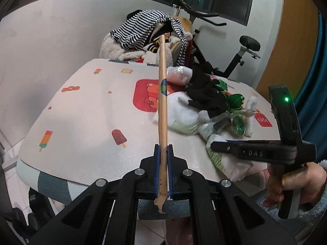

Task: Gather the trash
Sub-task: 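Carry the white tissue to the brown bin and open the right tool while left holds chopstick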

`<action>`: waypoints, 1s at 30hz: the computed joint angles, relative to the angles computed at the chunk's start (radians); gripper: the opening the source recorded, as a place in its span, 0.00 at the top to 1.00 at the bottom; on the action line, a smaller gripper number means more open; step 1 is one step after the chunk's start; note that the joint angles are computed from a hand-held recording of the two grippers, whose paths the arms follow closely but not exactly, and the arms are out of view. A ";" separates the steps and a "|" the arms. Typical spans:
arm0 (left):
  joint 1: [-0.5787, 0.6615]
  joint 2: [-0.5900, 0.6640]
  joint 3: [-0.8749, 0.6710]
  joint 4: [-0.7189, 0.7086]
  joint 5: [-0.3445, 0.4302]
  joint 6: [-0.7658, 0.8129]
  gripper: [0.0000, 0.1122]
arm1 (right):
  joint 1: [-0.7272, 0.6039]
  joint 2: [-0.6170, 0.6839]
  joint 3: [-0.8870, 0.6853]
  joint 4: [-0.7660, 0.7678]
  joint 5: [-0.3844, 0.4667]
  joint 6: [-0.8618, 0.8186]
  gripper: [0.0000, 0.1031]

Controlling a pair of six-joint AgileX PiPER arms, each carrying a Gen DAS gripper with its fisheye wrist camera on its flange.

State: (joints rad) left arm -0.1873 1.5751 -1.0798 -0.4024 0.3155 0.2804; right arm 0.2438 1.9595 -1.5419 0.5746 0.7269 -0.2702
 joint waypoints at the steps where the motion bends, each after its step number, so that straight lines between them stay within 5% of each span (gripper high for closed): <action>1: 0.003 -0.006 0.005 -0.013 -0.002 0.011 0.94 | -0.002 -0.003 0.004 0.033 0.005 -0.034 0.80; 5: 0.008 -0.028 0.005 0.004 0.006 -0.025 0.94 | -0.018 -0.024 0.023 0.193 0.033 -0.169 0.81; 14: -0.002 -0.129 0.024 0.131 0.023 -0.170 0.94 | -0.011 -0.180 0.120 0.130 -0.061 -0.166 0.81; 23: -0.088 -0.229 0.080 0.193 0.041 -0.263 0.94 | -0.137 -0.468 0.441 0.175 -0.093 -0.247 0.81; 30: -0.194 -0.257 0.082 0.334 0.050 -0.430 0.94 | -0.216 -0.562 0.613 0.197 -0.051 -0.246 0.81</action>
